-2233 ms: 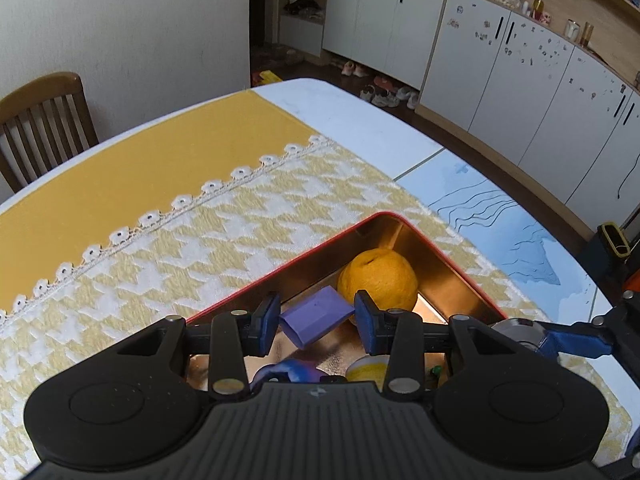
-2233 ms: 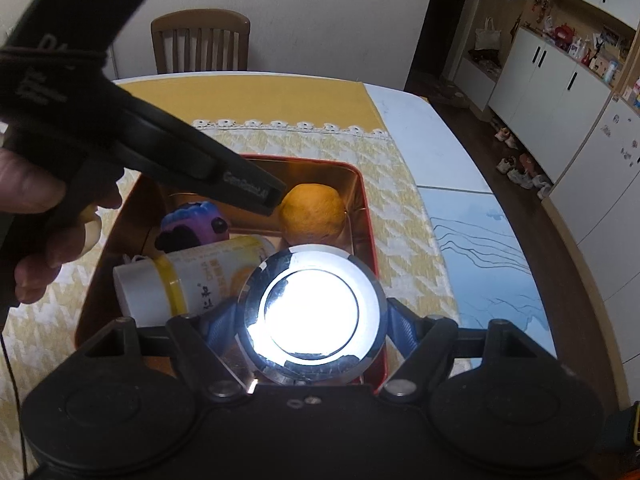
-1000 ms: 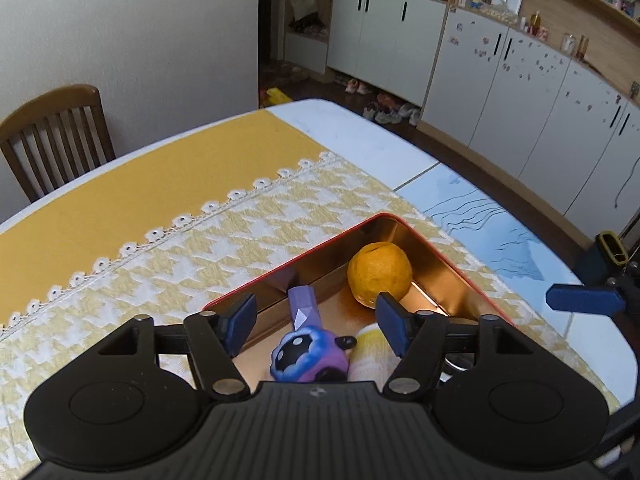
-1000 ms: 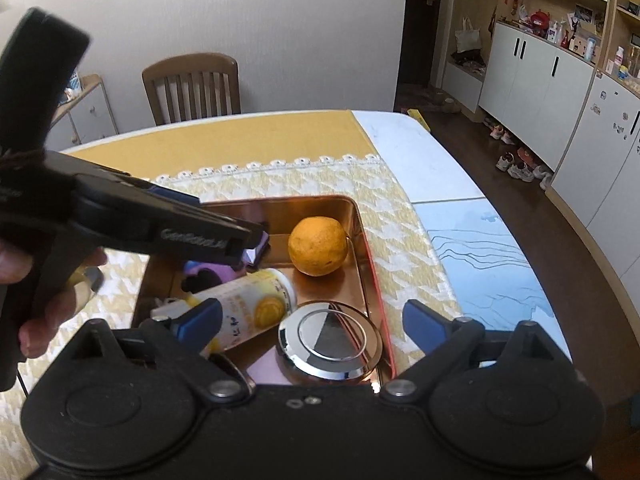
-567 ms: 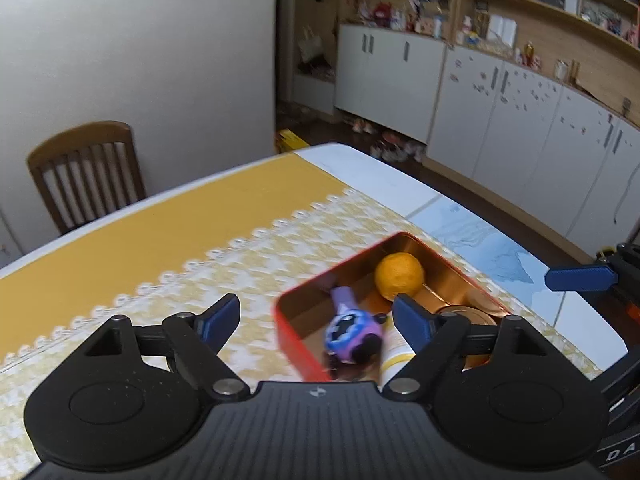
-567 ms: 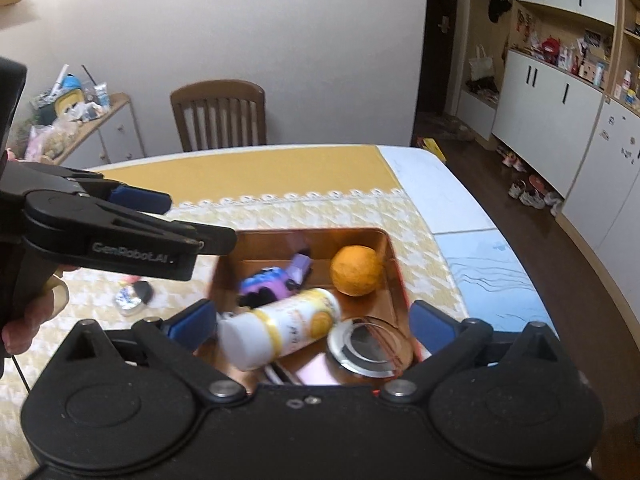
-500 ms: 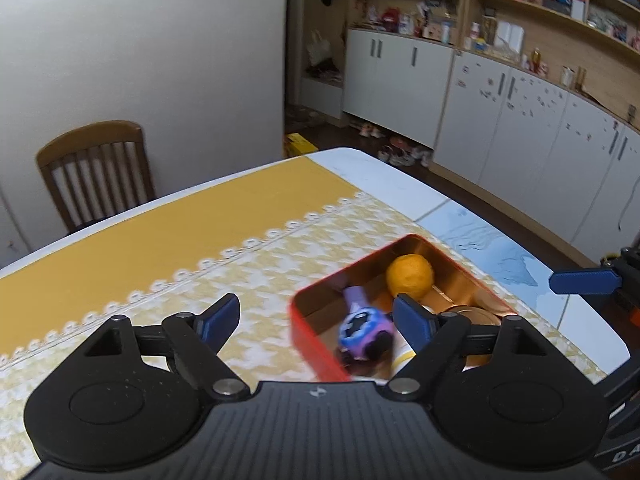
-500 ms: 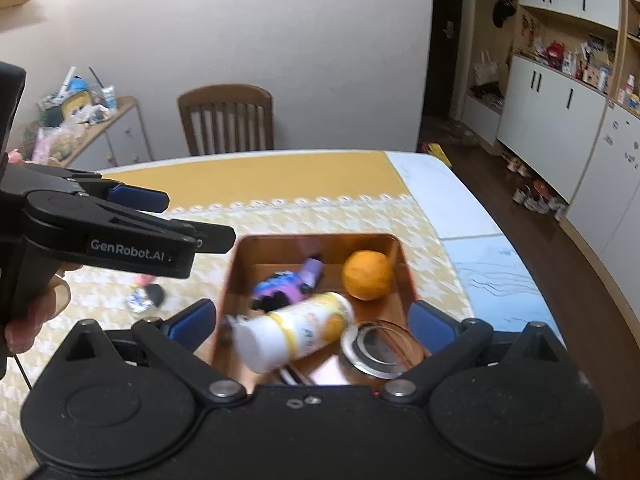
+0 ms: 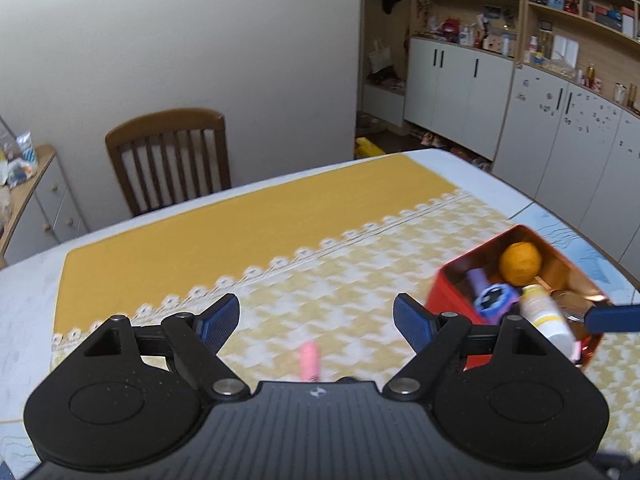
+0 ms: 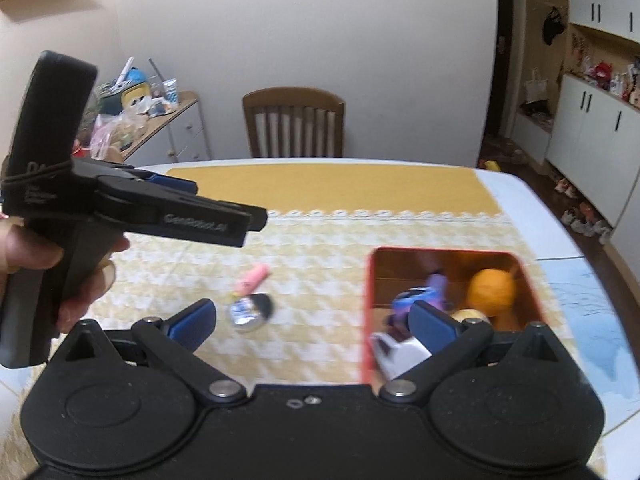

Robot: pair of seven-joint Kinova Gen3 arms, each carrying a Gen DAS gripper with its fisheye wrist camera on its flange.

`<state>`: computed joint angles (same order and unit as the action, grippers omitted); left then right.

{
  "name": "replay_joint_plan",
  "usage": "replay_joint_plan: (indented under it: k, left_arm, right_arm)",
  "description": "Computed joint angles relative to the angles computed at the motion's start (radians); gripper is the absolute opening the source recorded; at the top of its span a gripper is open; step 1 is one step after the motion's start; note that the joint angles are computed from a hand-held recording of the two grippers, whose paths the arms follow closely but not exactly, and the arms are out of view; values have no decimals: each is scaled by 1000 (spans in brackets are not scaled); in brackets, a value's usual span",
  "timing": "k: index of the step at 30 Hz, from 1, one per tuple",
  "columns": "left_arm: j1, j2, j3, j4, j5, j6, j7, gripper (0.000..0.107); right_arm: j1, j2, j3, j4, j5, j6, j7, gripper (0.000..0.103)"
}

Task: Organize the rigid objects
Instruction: 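Withdraw both tools from the box toward the pink tube and small bottle, then grasp the pink lip balm tube with the left tool while the right tool grasps the small labeled bottle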

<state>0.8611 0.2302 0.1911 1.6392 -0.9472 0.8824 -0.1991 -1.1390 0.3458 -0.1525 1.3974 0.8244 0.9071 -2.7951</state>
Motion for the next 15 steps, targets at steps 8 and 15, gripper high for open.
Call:
replay_joint_plan:
  k: [8,15]
  left_arm:
    - [-96,-1,-21,83,100,-153,-62,84]
    - [-104,41,-59,103,119,-214,-114,84]
  right_arm:
    - [-22,141,31,-122,-64,-21,98,102]
    - [-34,237,85,-200,-139,-27,185,98]
